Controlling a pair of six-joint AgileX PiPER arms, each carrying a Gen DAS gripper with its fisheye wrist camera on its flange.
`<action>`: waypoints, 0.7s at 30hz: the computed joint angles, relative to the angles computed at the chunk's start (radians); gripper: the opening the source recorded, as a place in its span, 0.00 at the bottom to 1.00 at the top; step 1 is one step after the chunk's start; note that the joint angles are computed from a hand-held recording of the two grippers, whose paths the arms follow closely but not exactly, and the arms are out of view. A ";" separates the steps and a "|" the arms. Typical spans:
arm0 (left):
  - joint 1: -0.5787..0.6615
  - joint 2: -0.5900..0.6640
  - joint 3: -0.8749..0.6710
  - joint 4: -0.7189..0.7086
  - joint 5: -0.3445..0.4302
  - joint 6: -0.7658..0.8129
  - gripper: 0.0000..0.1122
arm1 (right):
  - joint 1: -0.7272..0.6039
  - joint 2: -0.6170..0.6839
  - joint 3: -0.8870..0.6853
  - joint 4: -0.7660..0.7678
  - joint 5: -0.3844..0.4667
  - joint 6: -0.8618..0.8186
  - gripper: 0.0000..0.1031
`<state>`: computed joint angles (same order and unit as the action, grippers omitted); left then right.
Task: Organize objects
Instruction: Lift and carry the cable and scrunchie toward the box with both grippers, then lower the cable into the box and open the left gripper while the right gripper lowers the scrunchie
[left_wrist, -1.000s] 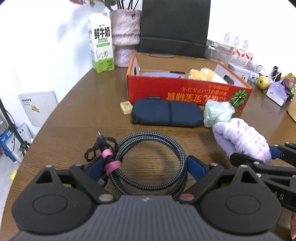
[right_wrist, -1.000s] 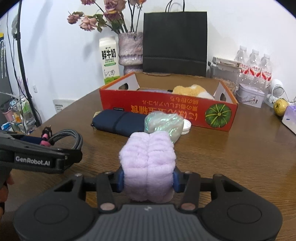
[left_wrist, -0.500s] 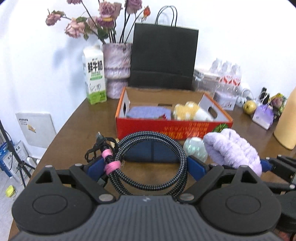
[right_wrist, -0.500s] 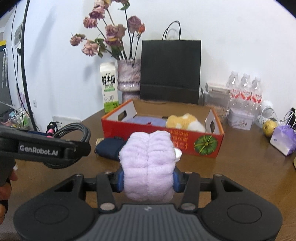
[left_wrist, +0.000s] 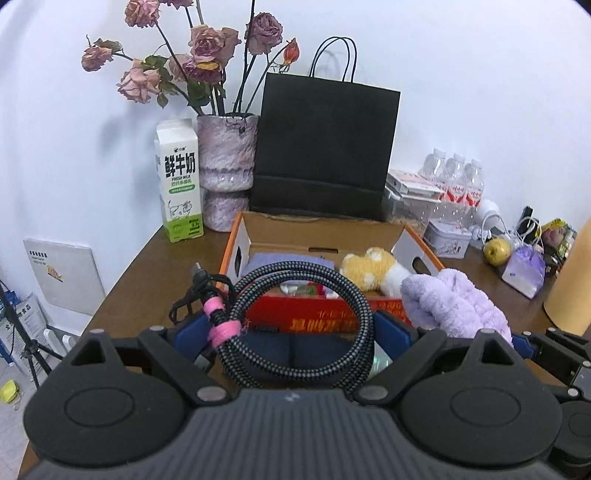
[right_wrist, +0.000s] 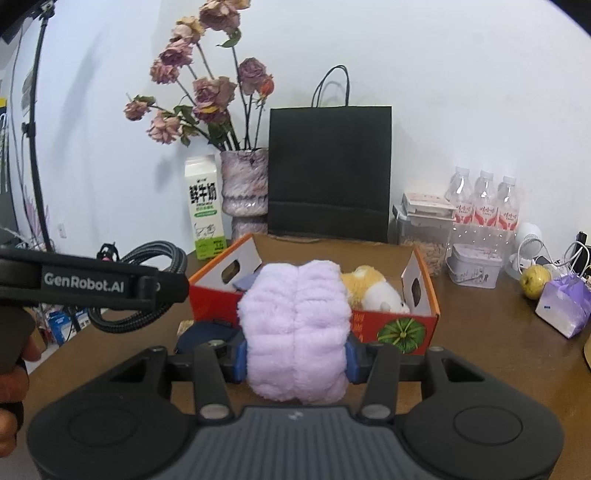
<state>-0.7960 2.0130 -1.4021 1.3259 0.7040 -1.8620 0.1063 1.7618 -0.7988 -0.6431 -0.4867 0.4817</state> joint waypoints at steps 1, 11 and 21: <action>0.009 0.012 -0.024 -0.007 -0.005 0.013 0.84 | 0.001 0.009 -0.019 -0.004 0.007 0.009 0.45; 0.088 0.168 -0.287 -0.119 -0.035 0.163 0.84 | 0.023 0.148 -0.257 -0.070 0.089 0.116 0.45; 0.158 0.348 -0.591 -0.214 -0.022 0.325 0.84 | 0.054 0.332 -0.546 -0.235 0.184 0.316 0.45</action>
<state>-0.6376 2.3609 -1.9932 1.1116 0.6819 -1.5372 0.1603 2.0940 -1.3446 -0.8777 -0.3028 0.7980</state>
